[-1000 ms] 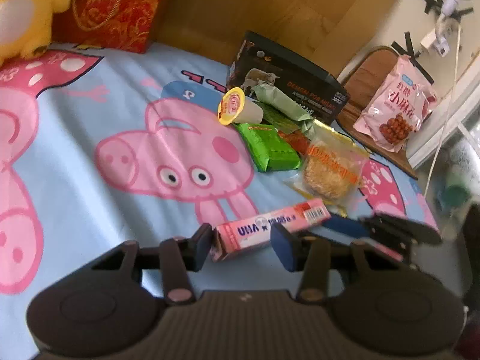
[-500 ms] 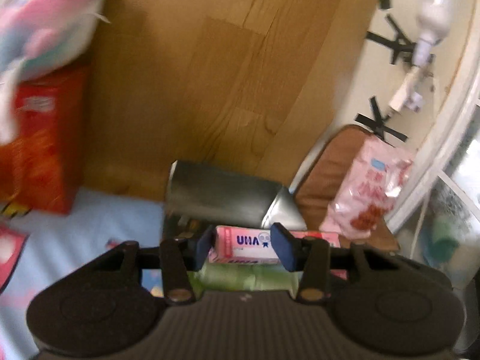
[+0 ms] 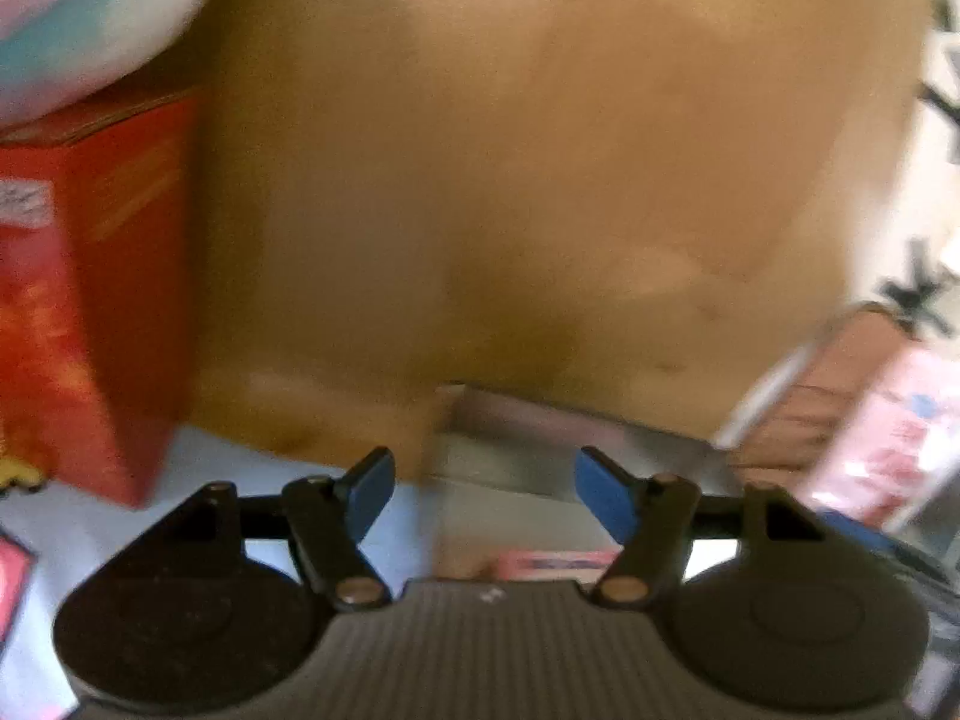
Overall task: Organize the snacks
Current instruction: 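Carry the pink box into the black box and open the left tool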
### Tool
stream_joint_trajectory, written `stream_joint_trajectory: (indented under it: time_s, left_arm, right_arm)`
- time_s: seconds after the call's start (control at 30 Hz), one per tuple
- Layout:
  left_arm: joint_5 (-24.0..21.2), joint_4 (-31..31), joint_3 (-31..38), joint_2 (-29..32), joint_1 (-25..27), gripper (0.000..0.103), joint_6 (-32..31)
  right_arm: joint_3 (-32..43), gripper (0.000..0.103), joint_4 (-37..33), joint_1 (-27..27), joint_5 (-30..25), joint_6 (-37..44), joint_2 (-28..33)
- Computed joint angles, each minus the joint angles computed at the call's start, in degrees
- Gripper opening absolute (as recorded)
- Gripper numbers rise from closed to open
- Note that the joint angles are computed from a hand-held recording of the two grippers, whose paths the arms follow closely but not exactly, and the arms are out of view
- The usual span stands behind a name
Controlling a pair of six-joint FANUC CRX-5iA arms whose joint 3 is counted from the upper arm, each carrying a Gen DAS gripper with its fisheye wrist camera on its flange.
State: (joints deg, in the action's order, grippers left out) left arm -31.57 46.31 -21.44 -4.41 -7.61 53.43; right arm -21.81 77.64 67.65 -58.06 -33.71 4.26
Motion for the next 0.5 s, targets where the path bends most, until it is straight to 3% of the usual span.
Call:
stream_joint_trajectory:
  time_s: [0.07, 0.1, 0.17, 0.23, 0.27, 0.37, 0.43, 0.5]
  left_arm:
    - [-2.86, -4.39, 2.06, 1.94, 1.4, 0.062, 4.39]
    - [-4.43, -5.45, 2.78, 2.81, 1.78, 0.055, 5.76]
    - [-7.1, -4.17, 2.72, 3.93, 2.02, 0.047, 4.79]
    - [-6.09, -1.03, 0.45, 3.08, 1.23, 0.047, 2.5]
    - [-6.11, -0.04, -0.15, 2.76, 1.0, 0.047, 1.48]
    - [-5.64, -2.12, -0.86, 0.78, 0.41, 0.051, 1.58]
    - [-3.27, -3.87, -2.52, -1.73, 0.34, 0.068, 1.98]
    - [-1.17, 0.62, -6.03, -4.51, 0.91, 0.069, -1.73]
  right_arm:
    - [-1.65, 0.052, -0.79, 0.5, 0.39, -1.51, -1.39]
    - [-2.81, 0.052, -1.12, 0.78, 1.64, -1.36, -2.28]
    - [-3.66, 0.053, -2.75, 1.3, 3.51, 0.64, -2.86]
    - [-2.55, 0.051, -6.16, 1.59, 4.1, 4.94, -1.65]
    - [-1.75, 0.045, -7.63, 2.07, 3.57, 5.87, -0.9]
    - [-1.11, 0.039, -8.14, 0.57, 4.17, 5.04, 0.33]
    - [-0.77, 0.04, -7.63, 0.09, 3.74, 4.95, 0.5]
    - [-1.95, 0.041, -5.86, 0.48, 3.8, 2.66, -0.71]
